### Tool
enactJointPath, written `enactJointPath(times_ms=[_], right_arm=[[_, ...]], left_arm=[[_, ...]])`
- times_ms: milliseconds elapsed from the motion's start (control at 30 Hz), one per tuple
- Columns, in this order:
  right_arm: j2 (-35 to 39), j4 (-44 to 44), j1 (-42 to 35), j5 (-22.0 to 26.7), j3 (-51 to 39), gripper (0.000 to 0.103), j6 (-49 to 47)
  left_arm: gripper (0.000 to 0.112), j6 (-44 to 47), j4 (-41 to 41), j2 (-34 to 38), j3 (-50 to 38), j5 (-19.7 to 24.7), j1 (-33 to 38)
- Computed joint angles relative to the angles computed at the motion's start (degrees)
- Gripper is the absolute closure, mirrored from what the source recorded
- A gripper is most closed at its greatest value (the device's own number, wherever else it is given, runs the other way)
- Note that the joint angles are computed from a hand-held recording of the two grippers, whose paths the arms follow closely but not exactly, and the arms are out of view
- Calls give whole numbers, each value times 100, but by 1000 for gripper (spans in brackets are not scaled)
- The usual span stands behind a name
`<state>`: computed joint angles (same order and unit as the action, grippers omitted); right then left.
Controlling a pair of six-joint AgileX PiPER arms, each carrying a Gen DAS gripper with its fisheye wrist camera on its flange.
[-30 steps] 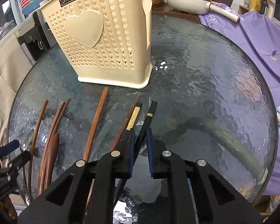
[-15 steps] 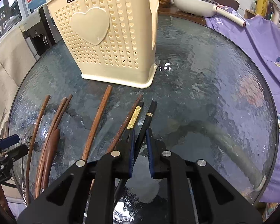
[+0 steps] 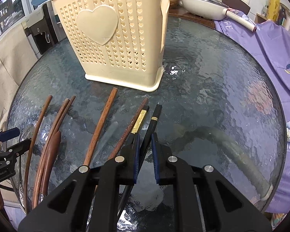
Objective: Organize utensils
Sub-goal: 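Close the left gripper on the steel spoon handle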
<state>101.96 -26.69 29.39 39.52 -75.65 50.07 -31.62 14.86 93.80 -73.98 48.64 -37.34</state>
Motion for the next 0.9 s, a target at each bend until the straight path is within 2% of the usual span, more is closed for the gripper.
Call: enactJointPath(times_ms=[367,667,800,867,900], right_arm=[[75,144,11,39,-130,90,-155],[-39,323,-139,-308,80,93,-183],[-72,287,-141,-348,140,93,-168],[-75,254,-130,-333,145,93,-150],[-72,225,-121,-322,142,93,-135]], left_arm=[[55,-56,-31,24,-31,-53,-85],[77,-110,52,224,-290,-26,-20],[77,-45,-30,227,-306,-21,7],[70,27,-161,182,-270,-9,33],[61,108,-342,117,-210,-14,83]])
